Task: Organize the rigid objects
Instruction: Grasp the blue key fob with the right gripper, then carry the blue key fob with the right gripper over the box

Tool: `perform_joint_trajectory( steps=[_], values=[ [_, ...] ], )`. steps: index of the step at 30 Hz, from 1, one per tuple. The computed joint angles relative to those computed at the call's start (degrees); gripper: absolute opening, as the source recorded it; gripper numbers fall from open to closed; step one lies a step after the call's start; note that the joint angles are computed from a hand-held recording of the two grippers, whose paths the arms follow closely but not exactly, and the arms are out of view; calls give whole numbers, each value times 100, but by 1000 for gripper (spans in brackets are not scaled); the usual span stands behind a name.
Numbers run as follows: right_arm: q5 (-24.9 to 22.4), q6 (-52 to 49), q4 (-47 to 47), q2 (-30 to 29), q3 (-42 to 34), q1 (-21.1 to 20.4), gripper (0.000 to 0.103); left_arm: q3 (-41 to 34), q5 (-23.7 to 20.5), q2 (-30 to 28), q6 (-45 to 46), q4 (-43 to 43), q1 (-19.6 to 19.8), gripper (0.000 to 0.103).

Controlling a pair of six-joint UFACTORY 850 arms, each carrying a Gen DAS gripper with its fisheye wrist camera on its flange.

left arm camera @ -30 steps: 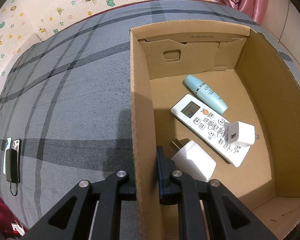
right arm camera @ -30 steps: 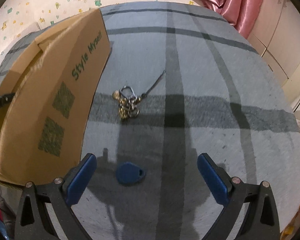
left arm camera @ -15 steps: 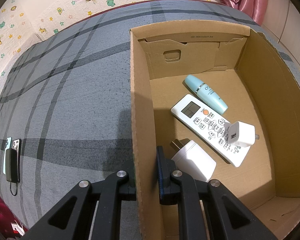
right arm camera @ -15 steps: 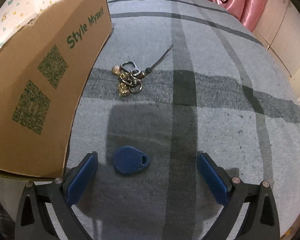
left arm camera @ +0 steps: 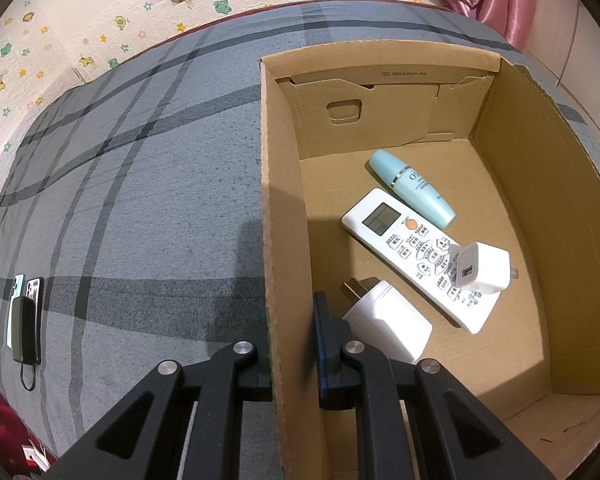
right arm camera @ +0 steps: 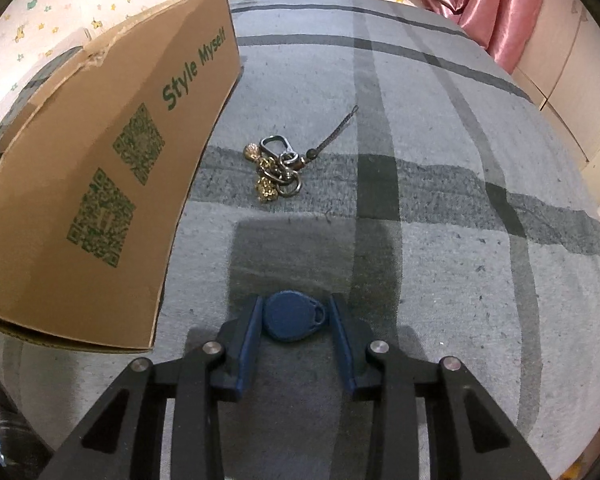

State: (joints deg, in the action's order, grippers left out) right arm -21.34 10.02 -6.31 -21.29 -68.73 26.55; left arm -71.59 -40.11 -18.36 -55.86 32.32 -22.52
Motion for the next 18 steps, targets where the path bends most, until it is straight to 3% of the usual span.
perform_joint_trajectory(
  steps=[18],
  values=[
    [-463, 9, -42, 48, -447, 14, 35, 2, -3, 4, 13, -4, 3, 14]
  ],
)
